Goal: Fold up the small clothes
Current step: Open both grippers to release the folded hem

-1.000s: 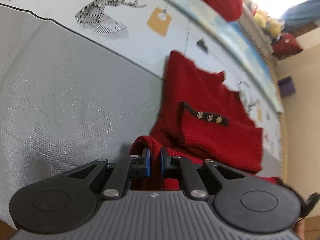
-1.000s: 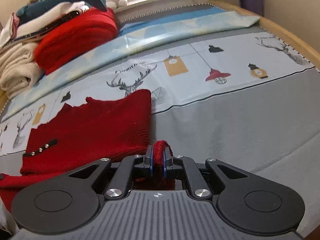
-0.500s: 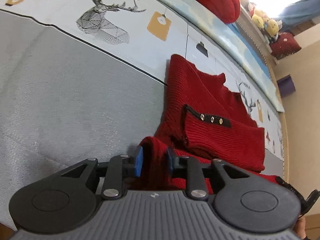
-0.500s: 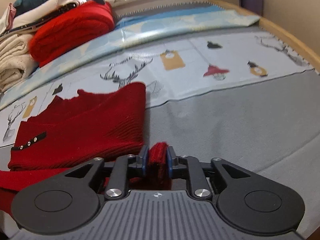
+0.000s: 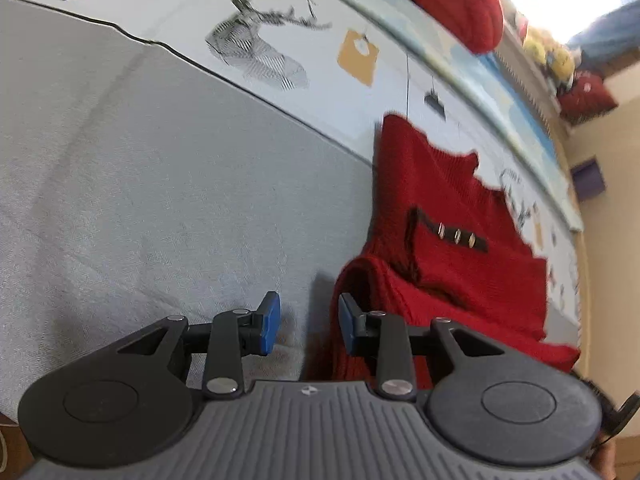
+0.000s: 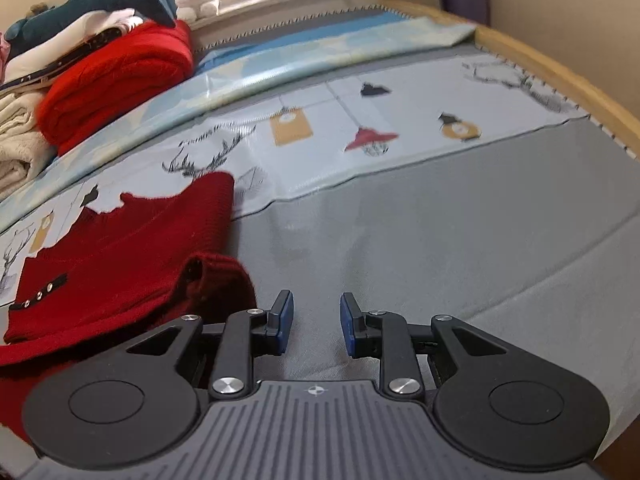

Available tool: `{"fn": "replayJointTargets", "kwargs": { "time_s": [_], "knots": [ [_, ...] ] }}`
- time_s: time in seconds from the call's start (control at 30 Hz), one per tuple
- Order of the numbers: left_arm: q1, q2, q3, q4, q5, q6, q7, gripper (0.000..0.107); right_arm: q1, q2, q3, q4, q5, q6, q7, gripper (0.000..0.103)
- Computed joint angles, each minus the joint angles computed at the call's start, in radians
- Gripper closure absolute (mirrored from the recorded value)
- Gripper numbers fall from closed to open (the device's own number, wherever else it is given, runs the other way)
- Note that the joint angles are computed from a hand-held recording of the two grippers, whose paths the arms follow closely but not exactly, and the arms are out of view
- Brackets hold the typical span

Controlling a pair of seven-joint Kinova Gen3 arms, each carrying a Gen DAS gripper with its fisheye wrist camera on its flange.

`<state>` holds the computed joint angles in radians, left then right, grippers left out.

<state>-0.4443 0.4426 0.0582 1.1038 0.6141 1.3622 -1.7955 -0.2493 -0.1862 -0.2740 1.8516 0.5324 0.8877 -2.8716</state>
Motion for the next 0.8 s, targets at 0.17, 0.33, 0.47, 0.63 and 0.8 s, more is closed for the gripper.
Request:
{"fn": "replayJointTargets", "kwargs": {
  "time_s": [0.17, 0.33, 0.47, 0.63, 0.8],
  "knots": [
    [0.051, 0.006, 0.005, -0.014, -0.051, -0.004, -0.009, 0.063, -0.025, 0.038, 0.031, -0.031, -0.071, -0.034, 0.097, 0.071],
    [0.075, 0.018, 0.013, -0.029, -0.063, -0.008, -0.007, 0.059, -0.046, 0.101, 0.066, -0.088, -0.153, -0.03, 0.204, 0.063],
    [0.096, 0.032, 0.019, -0.051, -0.08, -0.006, -0.008, 0.056, -0.064, 0.134, 0.082, -0.115, -0.171, -0.025, 0.246, 0.062],
    [0.118, 0.046, 0.023, -0.073, -0.101, -0.012, -0.001, 0.056, -0.076, 0.167, 0.104, -0.139, -0.179, -0.021, 0.266, 0.062],
    [0.129, 0.048, 0.027, -0.08, -0.107, -0.037, 0.003, 0.056, -0.091, 0.192, 0.116, -0.159, -0.159, -0.024, 0.263, 0.062]
  ]
}}
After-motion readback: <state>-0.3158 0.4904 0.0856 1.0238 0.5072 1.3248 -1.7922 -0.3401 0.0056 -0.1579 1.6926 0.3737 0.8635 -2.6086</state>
